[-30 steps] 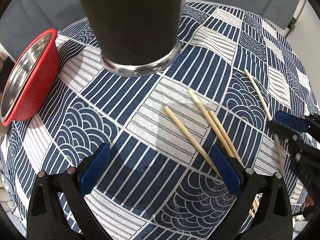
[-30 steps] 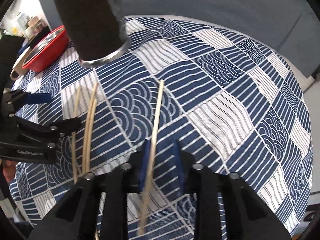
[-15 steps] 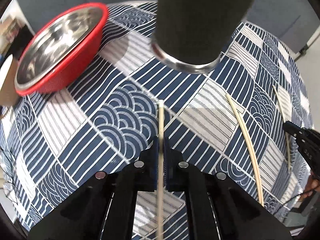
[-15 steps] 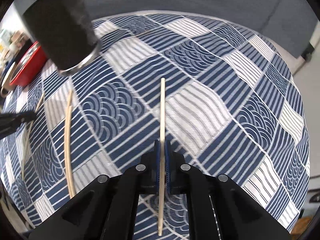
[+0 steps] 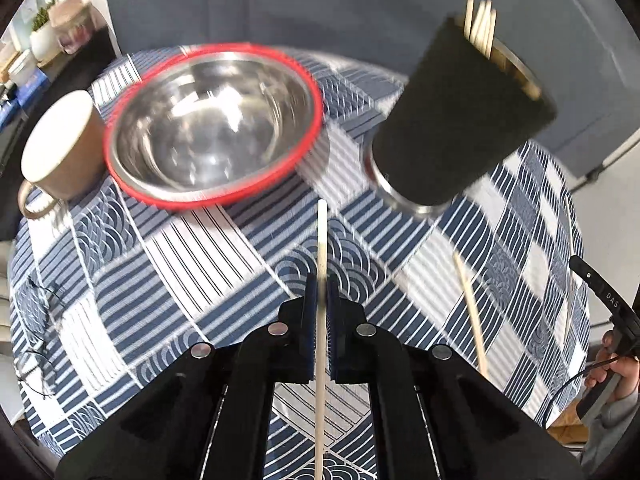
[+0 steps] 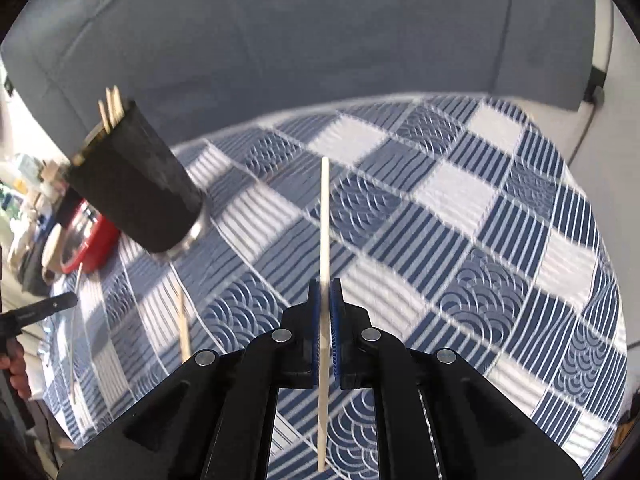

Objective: Organize utensils
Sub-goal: 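Lift the chopstick in the right tool while the left tool grasps one and rises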

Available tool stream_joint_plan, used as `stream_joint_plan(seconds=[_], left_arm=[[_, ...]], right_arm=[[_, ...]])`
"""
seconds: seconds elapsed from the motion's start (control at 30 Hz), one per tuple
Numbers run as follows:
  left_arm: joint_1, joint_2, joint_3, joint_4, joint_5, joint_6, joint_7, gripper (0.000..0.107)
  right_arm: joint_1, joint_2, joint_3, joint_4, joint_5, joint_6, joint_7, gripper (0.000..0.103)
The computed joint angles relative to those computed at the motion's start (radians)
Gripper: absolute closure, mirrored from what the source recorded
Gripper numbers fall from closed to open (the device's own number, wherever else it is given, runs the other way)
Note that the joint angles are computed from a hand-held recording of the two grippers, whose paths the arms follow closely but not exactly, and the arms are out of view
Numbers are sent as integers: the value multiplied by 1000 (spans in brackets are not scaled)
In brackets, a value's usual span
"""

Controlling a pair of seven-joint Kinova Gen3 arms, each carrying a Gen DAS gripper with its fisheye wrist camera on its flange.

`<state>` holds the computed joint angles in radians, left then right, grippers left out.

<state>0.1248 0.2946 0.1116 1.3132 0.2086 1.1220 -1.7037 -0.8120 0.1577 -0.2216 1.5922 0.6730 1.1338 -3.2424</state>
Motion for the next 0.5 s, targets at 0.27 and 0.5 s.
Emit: stream_joint_plan(seconds=[0.27, 0.5], left_arm=[[12, -15, -5, -96, -23, -31, 20, 103], [-5, 21, 12, -254, 30, -29, 37, 103]], right_arm=[[-7, 8, 14, -115, 113, 33, 75, 98], [-26, 23, 33, -207, 220, -9, 109, 98]])
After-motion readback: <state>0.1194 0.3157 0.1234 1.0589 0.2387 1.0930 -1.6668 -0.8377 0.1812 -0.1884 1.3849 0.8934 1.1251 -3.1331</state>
